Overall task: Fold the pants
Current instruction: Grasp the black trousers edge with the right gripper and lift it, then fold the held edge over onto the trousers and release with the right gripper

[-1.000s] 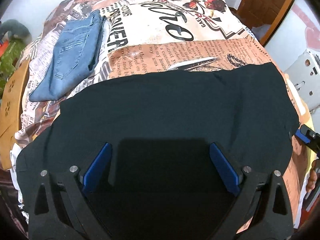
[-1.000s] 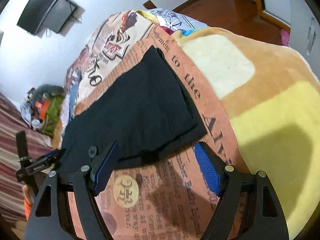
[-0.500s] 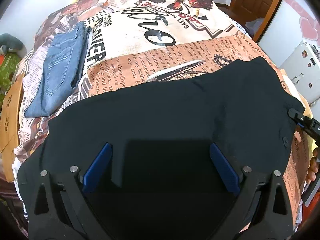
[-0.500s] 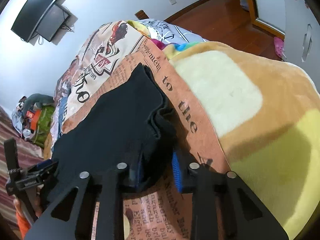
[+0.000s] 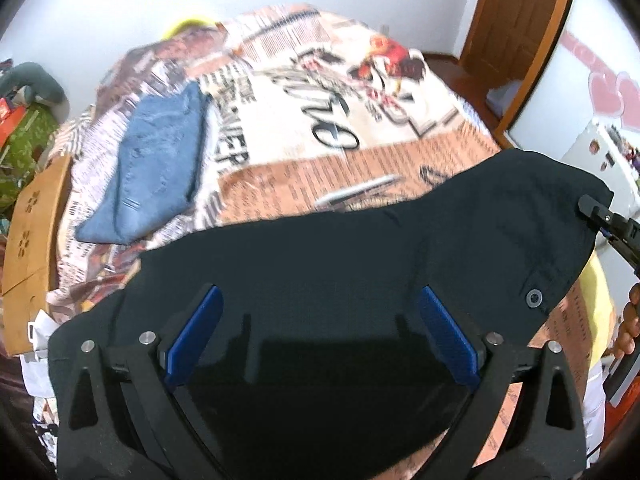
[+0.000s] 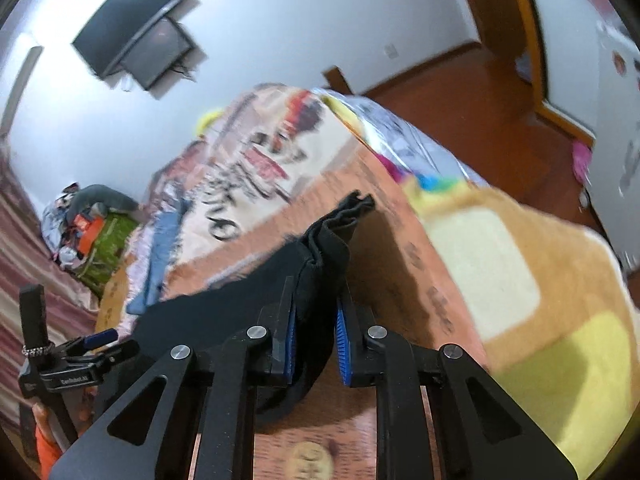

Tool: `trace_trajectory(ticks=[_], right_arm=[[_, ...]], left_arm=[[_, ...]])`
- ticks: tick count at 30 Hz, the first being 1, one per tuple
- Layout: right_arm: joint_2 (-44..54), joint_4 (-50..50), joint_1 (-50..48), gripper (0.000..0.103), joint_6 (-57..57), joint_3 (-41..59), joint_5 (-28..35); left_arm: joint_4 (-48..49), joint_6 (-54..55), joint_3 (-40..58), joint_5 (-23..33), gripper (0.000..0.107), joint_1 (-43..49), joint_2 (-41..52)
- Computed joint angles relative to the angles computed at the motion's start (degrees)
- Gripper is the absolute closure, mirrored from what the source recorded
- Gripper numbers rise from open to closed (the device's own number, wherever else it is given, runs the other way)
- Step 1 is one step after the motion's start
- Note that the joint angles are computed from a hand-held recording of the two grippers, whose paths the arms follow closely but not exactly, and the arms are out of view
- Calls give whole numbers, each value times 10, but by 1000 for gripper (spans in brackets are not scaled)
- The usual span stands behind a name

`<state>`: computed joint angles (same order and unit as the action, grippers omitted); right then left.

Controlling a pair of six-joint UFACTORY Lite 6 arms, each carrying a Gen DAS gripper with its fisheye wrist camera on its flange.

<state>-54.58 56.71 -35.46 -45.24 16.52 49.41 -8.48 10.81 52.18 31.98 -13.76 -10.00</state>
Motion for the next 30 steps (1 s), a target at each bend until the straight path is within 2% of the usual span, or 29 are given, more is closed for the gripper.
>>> trace_trajectory(ticks=[8,12,15,22,27,30], right_arm=[[20,-99,295,89,206,102,-175],[73,-222,440,89,349,157,-261],[115,-305,512,89,436,190,-299],[273,-544,682,89,675,298,-345],[404,-567,772,89,693,361,-352],[488,-517,820,89,642,392,-356]], left_arm=[[-118,134,-9,45,8,122,-95],[-175,215,-16,67,8,202,-124],[-207,267,-21,81,8,259,-131],[-279,386,-32,118,8,401,-119],[-303,437,-39,134,8,473,-100],[-313,458,-38,147,8,506,-91]])
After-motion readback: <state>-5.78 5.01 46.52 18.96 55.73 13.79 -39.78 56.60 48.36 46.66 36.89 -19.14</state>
